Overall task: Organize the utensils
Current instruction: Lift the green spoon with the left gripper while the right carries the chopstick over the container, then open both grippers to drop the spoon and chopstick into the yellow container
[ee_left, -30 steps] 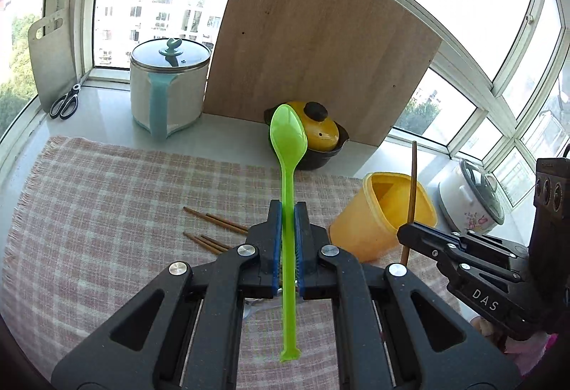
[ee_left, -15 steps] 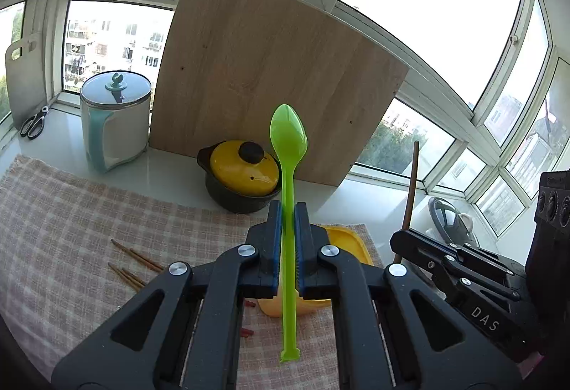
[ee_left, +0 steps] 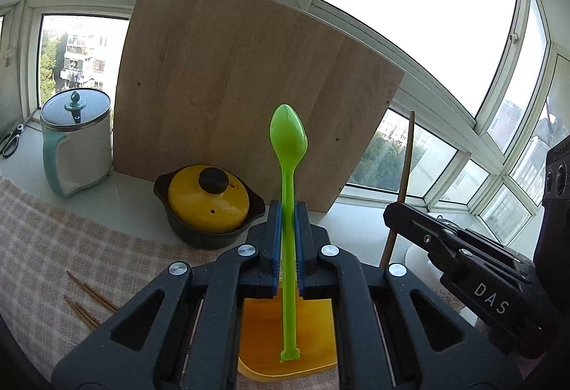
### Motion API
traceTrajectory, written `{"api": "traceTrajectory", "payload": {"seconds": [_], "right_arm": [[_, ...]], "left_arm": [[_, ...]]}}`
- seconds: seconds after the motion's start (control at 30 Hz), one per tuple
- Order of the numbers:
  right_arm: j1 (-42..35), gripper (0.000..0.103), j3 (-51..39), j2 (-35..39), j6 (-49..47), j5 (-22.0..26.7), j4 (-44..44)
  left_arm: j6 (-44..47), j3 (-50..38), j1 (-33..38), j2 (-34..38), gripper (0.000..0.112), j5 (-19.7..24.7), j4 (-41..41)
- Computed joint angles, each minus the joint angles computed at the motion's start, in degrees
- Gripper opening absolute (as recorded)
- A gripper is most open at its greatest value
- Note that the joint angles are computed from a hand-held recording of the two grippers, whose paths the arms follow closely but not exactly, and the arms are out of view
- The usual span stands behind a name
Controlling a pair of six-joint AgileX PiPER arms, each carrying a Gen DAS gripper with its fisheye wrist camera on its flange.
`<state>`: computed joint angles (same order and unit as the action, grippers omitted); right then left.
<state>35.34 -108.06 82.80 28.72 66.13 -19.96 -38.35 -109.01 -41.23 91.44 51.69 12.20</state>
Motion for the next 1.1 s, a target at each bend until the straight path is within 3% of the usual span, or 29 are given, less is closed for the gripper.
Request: {"api": "traceTrajectory", "payload": {"seconds": [0.33,0.6,0.83,1.1], "right_arm": [[-9.11,0.003,10.22,0.54,-3.91,-10.12,7.20],[-12.03,0.003,16.37,-0.02,-5.51,-14.61,10.20],[-12.42,0.003,18.83,-0.39,-6.10,-15.24,11.20],[-11.96,0.004,19.38,-1.20,-6.75,-14.05,11.82]], "left_arm": [[-1.67,2.31,0.80,4.15,0.004,-4.79,0.20],[-2.40,5.01,0.67,5.36,0.004,-7.34,0.85],[-1.17,7.55,0.24,4.49,0.004,-8.11,-0.26],[-1.60,7.77,-0.89,3.59,0.004,-5.96,1.77]]}}
